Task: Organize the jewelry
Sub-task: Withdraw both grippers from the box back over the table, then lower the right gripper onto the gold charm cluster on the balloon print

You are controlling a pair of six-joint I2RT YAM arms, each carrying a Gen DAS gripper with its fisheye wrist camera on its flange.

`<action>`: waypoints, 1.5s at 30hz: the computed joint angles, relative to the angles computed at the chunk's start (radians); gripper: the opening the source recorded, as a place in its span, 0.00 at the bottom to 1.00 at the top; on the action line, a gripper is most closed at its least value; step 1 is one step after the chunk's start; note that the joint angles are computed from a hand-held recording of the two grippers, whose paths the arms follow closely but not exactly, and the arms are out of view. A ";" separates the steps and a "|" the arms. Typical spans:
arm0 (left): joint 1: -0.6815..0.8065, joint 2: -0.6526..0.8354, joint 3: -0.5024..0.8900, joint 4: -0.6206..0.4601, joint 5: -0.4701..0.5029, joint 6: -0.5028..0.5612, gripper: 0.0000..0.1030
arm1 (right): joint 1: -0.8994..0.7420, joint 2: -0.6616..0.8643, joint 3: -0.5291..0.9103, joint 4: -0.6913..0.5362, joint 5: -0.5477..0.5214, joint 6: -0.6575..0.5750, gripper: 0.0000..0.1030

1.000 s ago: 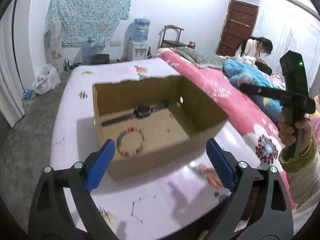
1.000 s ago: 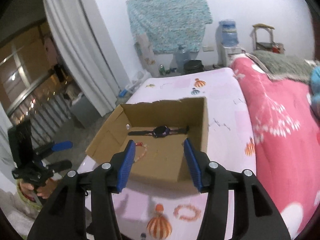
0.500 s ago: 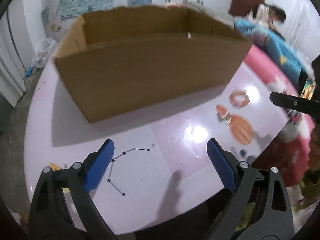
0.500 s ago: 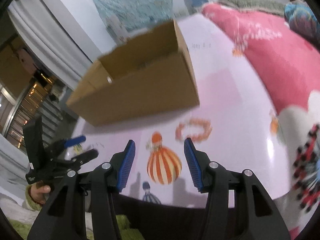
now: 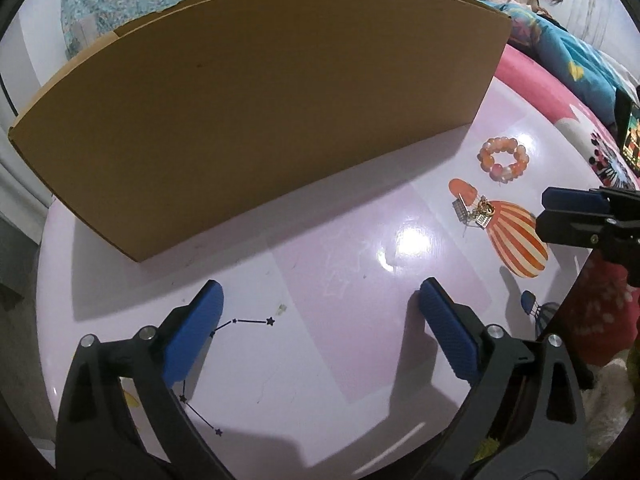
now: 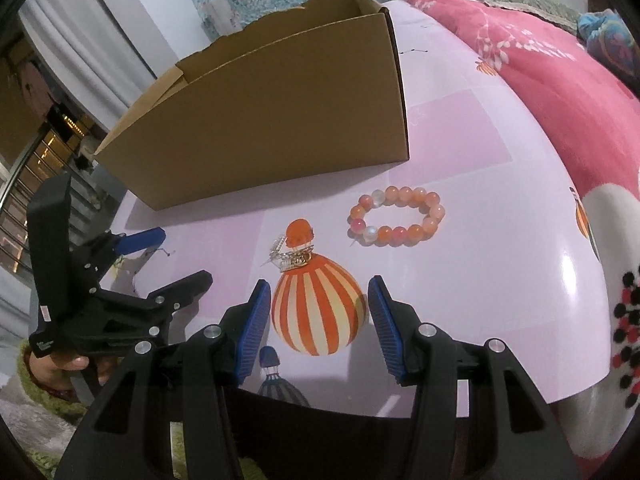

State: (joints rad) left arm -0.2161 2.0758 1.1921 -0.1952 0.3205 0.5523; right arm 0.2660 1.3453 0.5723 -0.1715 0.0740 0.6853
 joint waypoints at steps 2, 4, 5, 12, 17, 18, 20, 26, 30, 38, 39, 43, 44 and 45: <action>0.004 -0.008 -0.016 0.018 0.007 0.000 0.92 | -0.007 -0.004 -0.006 0.007 -0.005 -0.003 0.48; 0.002 -0.007 -0.014 0.009 0.004 0.012 0.92 | -0.012 -0.002 -0.014 0.020 -0.013 -0.002 0.48; 0.002 -0.006 -0.005 -0.007 0.000 0.018 0.93 | -0.006 0.000 -0.014 0.020 -0.010 0.006 0.48; -0.011 0.003 0.017 -0.026 -0.008 0.018 0.93 | -0.022 0.003 -0.043 0.066 -0.035 0.014 0.48; -0.032 0.030 0.075 -0.084 -0.026 0.022 0.93 | -0.032 -0.006 -0.067 0.102 -0.060 0.028 0.50; -0.037 0.034 0.083 -0.087 -0.029 0.018 0.93 | -0.035 -0.011 -0.074 0.108 -0.066 0.029 0.51; -0.042 0.039 0.095 -0.096 -0.032 0.015 0.93 | -0.043 -0.018 -0.086 0.124 -0.082 0.031 0.54; -0.048 0.045 0.107 -0.100 -0.035 0.008 0.93 | -0.046 -0.026 -0.097 0.139 -0.091 0.034 0.56; -0.047 0.045 0.097 -0.084 -0.031 0.010 0.93 | -0.053 -0.021 -0.094 0.145 -0.097 0.033 0.56; -0.048 0.050 0.092 -0.079 -0.025 0.021 0.93 | -0.018 -0.019 -0.080 0.114 -0.044 -0.006 0.56; -0.045 0.046 0.082 -0.071 -0.022 0.023 0.93 | -0.015 -0.015 -0.075 0.111 -0.039 -0.015 0.53; -0.036 0.038 0.059 -0.047 -0.010 0.028 0.93 | 0.007 0.001 -0.040 0.083 0.000 -0.059 0.44; -0.034 0.036 0.053 -0.039 -0.007 0.029 0.93 | 0.014 0.010 -0.024 0.073 0.015 -0.075 0.41; -0.034 0.036 0.050 -0.033 -0.005 0.029 0.93 | 0.022 0.022 -0.006 0.062 0.030 -0.090 0.40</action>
